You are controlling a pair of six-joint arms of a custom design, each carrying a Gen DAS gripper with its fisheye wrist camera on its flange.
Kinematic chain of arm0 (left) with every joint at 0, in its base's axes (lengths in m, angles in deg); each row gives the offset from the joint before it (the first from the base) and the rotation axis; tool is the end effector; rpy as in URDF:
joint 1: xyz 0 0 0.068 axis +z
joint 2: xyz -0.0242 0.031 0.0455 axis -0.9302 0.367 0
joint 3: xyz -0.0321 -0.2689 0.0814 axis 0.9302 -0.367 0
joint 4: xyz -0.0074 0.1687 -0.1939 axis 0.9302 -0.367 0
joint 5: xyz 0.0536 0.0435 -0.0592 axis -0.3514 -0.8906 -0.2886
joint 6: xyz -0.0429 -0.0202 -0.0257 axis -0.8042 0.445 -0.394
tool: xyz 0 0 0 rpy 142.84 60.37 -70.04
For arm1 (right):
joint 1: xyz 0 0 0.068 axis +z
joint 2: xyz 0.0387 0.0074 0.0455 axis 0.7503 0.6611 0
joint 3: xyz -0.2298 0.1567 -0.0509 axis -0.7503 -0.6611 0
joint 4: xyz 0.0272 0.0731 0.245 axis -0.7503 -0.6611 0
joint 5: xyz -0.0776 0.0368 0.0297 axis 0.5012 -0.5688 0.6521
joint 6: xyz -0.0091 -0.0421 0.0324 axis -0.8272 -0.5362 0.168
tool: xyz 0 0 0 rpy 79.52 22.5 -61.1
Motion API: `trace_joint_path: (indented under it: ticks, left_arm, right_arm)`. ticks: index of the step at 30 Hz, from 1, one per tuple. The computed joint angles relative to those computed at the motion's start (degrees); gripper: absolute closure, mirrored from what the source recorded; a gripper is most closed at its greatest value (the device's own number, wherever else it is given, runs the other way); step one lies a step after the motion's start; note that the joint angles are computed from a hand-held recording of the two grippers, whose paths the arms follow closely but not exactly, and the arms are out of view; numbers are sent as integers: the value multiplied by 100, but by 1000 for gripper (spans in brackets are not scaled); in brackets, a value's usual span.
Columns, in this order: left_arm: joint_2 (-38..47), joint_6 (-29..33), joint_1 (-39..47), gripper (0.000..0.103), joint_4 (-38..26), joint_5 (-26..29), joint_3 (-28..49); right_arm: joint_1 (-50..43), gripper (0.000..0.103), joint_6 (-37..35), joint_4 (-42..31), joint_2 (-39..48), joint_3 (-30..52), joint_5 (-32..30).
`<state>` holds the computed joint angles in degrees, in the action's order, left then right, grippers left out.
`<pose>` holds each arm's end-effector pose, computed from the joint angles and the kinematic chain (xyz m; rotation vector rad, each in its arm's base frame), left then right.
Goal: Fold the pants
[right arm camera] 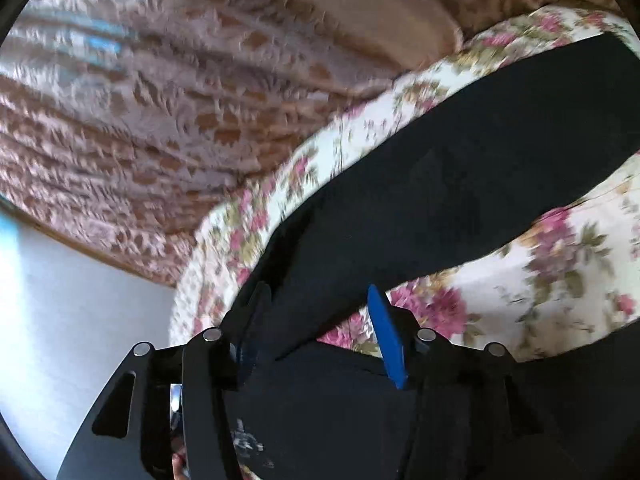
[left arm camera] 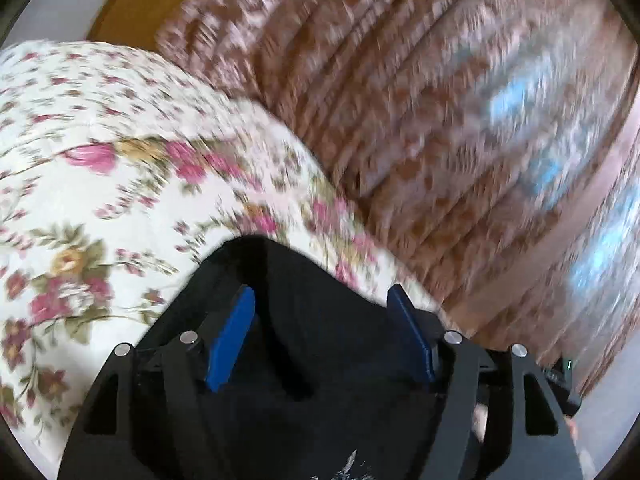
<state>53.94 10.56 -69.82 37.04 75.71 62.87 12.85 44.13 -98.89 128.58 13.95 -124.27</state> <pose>0.2108 -0.0112 0.1556 -0.6272 2.0065 -0.6453 0.3386 -0.2119 0.1899 0.2733 2.4934 0.8911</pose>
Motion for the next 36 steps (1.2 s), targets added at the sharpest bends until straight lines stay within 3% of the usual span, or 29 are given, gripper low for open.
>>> trace_joint_path:
  ticks: [1, 4, 6, 9, 13, 15, 16, 19, 21, 25, 26, 27, 28, 30, 36]
  left_arm:
    - [198, 94, -39, 28, -214, 114, 216]
    - [663, 166, -381, 27, -1034, -61, 837]
    - [850, -105, -560, 27, -974, -25, 862]
    - [1255, -10, -995, 29, -1219, -583, 1102]
    - [1825, -226, -1038, 72, -802, -576, 1152]
    - [1874, -173, -1027, 86, -637, -569, 1135]
    - [1762, -154, -1020, 92, -589, -559, 1084]
    - [1020, -40, -1016, 94, -561, -523, 814]
    - [318, 13, -921, 95, -553, -217, 527]
    - [-846, -98, -744, 95, -1036, 212, 93]
    - [-1121, -164, -706, 95, -1155, 300, -42]
    - [-1400, -261, -702, 95, -1273, 372, -186]
    - [-1618, -334, -723, 95, -1380, 412, -295]
    - [-1896, -488, -847, 95, -1445, 375, -485]
    - [-2248, -806, -969, 101, -1305, 305, -912]
  right_arm:
    - [94, 53, -27, 133, -3, -167, 109]
    - [262, 53, 32, 457, 1, -559, 313]
    - [329, 53, 75, 560, 18, -720, 244]
    - [460, 53, 127, 679, -9, -866, 247]
    - [667, 53, 189, 873, -180, -1025, 346]
    - [738, 53, 249, 997, -272, -1102, 360]
    - [762, 53, 274, 1046, -316, -1146, 352]
    - [784, 53, 271, 980, -322, -1123, 326]
    - [778, 53, 250, 914, -323, -1077, 309]
    - [799, 53, 386, 859, -341, -851, 290]
    - [803, 51, 443, 833, -315, -757, 273]
    - [832, 39, 578, 826, -285, -627, 282]
    - [851, 34, 672, 834, -260, -545, 288]
    - [918, 32, 859, 770, -107, -225, 292]
    - [1332, 29, 1917, 403, 815, 1192, 1360]
